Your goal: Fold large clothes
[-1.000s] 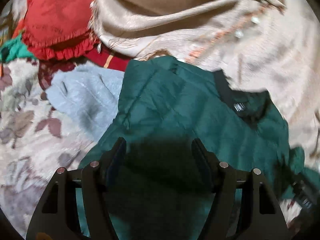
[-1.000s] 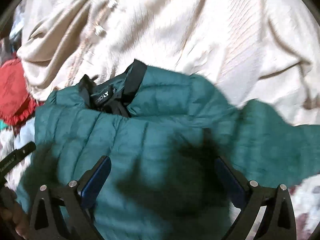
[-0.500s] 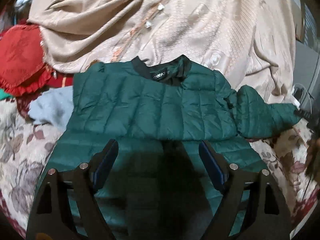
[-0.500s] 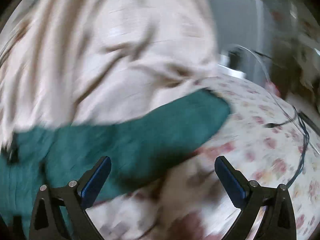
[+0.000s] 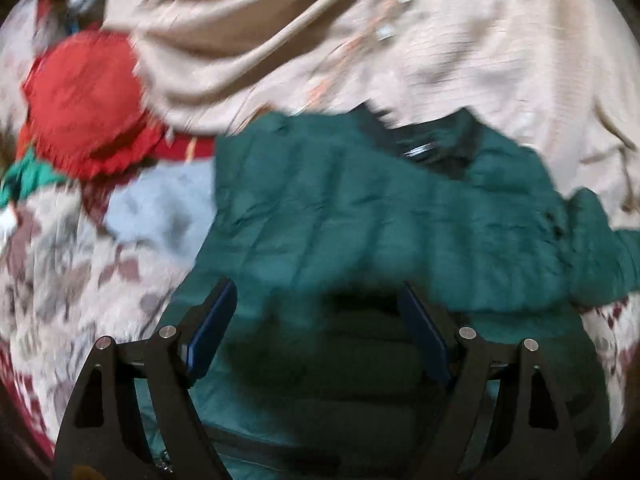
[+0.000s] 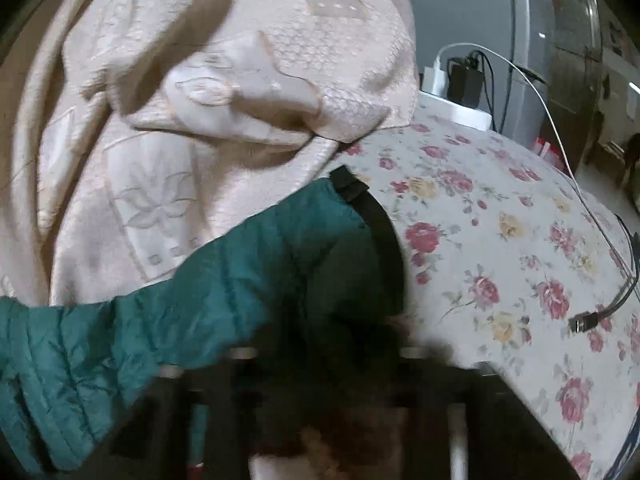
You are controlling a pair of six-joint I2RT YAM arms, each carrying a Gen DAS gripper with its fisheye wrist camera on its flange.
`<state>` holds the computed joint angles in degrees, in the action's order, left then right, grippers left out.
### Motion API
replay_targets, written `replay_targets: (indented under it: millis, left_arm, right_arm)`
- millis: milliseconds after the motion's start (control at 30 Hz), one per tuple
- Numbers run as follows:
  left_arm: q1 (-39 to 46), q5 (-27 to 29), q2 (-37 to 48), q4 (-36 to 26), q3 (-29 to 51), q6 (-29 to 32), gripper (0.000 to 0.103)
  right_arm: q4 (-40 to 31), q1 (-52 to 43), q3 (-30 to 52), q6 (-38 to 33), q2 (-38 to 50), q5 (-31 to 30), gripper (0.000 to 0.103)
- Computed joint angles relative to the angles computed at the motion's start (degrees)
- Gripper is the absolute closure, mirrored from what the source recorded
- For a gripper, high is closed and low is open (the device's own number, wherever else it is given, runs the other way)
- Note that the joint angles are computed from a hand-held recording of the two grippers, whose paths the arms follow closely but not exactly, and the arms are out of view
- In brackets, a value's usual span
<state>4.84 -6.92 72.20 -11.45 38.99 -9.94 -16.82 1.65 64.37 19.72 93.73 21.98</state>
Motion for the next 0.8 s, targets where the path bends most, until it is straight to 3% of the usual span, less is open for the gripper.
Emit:
replay_targets:
  millis: [67,233,400,467,700,800]
  left_arm:
    - [2.85,0.74,2.81,-2.57,1.72,-1.39,0.020]
    - [4.89,-1.08,4.59,-4.69,2.18,-1.61,0.020]
    - [2.22,-10.96,6.91,-5.13,2.11,0.25,0.020]
    - [1.96,-12.86,8.27,-5.78,2.57,0.47,0.020]
    - [5.54,-7.08,9.87,-7.04,3.29,0.07,0.020]
    - [5.56,-6.32,10.78,-7.25,3.90,-0.08,0.020]
  right_arm:
    - [-0.89,5.66,-1.16,-0.41,-2.86,5.75,0.083]
    - [-5.06,23.87,0.35,4.23,-8.30,13.49,0.086]
    - [-8.09,41.02,11.23,11.44,0.20,15.84,0.086]
    - [-6.88,45.17,16.36,11.84,6.03,14.37,0.086]
    - [4.01,51.03,26.63,7.18,24.42,1.64,0.086]
    - [0.41,50.23,32.68,5.37,31.46,-5.72,0.085]
